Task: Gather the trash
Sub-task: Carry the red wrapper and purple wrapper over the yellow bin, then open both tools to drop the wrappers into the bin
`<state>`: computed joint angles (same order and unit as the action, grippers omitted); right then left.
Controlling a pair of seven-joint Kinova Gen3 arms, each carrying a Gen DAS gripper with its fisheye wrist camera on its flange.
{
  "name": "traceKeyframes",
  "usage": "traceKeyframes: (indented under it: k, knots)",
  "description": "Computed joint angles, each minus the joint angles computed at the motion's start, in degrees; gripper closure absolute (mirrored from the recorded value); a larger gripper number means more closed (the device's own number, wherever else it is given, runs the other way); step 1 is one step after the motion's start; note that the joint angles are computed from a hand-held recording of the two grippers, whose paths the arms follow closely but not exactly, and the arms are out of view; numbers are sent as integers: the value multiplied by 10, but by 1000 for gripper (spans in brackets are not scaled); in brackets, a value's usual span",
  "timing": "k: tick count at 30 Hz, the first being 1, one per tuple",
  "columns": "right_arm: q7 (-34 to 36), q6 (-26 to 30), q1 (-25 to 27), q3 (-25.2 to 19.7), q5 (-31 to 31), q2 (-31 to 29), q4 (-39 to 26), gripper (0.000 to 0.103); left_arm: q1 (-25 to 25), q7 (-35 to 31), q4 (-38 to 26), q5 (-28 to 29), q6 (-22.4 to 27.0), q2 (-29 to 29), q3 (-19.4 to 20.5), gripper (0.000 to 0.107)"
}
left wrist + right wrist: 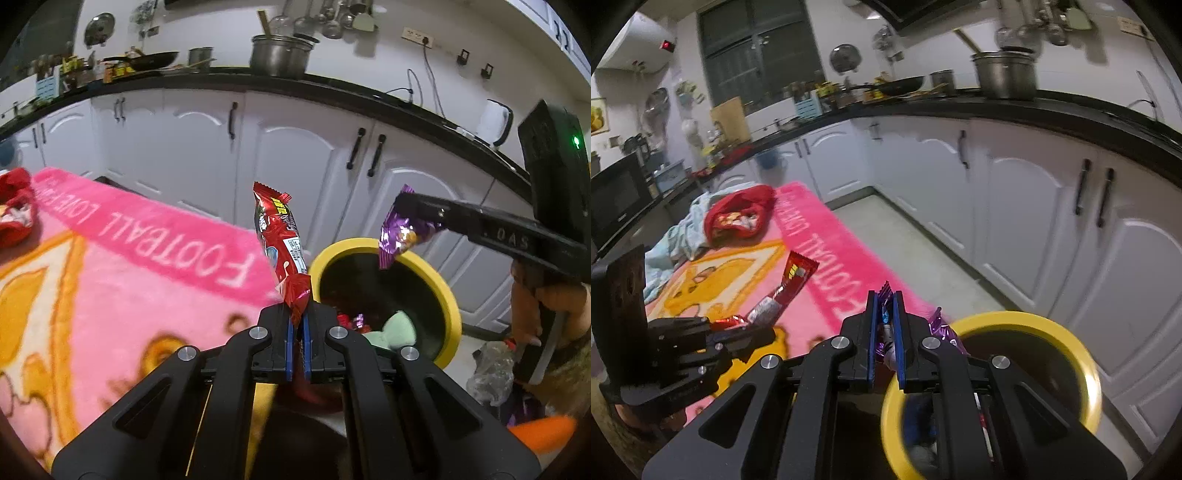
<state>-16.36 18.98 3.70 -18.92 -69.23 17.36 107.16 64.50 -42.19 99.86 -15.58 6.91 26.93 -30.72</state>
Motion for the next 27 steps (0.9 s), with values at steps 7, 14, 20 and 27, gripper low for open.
traceKeyframes:
  k: [7, 14, 20, 27]
  knots:
    - [52, 11, 30, 22, -45, -7, 28, 95, -83, -37, -76, 14, 22, 38, 113, 107]
    - [77, 33, 39, 60, -67, 1, 45, 95, -142, -78, -143, 19, 58, 75, 200, 107]
    - [92, 56, 50, 80, -75, 15, 50, 95, -173, -114, -198, 23, 97, 108, 253, 107]
    - [85, 73, 62, 88, -57, 33, 48, 92, -194, -142, -245, 35, 136, 138, 287, 105]
